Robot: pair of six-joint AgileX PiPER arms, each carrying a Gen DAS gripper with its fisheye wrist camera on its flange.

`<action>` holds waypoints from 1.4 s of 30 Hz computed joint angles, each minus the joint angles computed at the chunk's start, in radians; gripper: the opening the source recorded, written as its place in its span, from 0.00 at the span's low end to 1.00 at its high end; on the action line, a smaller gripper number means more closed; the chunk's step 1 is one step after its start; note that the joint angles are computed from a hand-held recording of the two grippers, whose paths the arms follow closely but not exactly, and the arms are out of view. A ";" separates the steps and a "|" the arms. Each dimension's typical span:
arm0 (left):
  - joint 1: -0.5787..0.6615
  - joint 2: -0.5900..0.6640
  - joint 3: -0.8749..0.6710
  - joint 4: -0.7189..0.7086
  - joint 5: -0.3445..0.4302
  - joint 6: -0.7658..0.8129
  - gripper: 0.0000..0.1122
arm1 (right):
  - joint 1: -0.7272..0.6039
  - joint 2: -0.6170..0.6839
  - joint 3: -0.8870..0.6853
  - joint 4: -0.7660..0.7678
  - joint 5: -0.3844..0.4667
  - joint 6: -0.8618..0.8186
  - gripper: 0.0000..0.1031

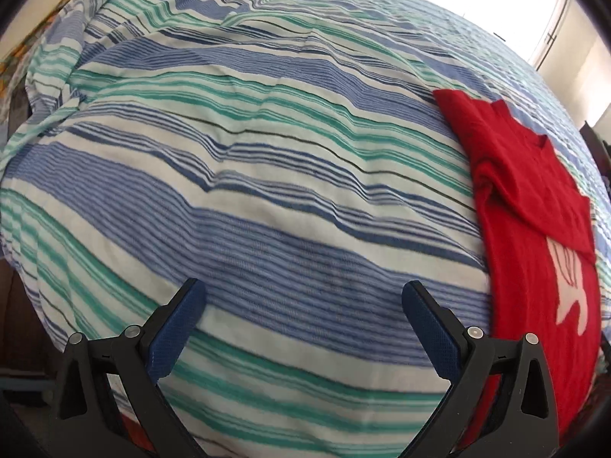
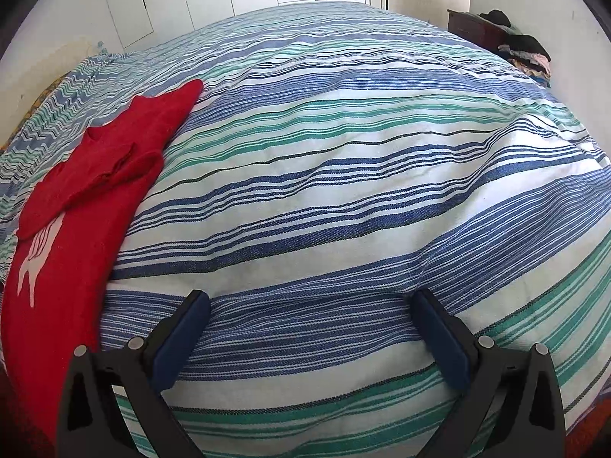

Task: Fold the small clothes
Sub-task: 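Grasp the sweater hem with both grippers, then fold the hem up onto the collar with both grippers, then open them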

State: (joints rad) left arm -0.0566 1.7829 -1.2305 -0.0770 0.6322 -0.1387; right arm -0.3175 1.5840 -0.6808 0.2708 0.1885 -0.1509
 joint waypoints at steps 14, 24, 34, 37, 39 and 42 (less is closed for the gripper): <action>-0.070 -0.257 0.341 -0.652 0.159 0.571 0.78 | -0.231 -0.126 -0.032 0.608 0.967 -0.764 0.83; -0.022 -0.136 0.328 -0.823 0.345 0.739 0.62 | -0.070 0.023 0.019 0.660 0.939 -0.804 0.51; -0.130 -0.183 0.290 -0.672 0.351 0.598 0.05 | 0.028 -0.048 -0.005 0.620 0.913 -0.767 0.06; -0.101 -0.236 0.295 -0.690 0.368 0.597 0.04 | -0.011 -0.083 -0.001 0.652 0.949 -0.784 0.06; -0.063 -0.265 0.298 -0.730 0.384 0.609 0.03 | -0.053 -0.099 0.003 0.686 0.980 -0.803 0.06; -0.003 -0.291 0.276 -0.809 0.399 0.634 0.03 | -0.100 -0.110 0.002 0.752 1.003 -0.821 0.06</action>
State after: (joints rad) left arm -0.0593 1.4923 -0.9546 -0.8860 1.0317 0.4957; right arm -0.4173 1.4738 -0.6784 1.0227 1.1919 -0.9723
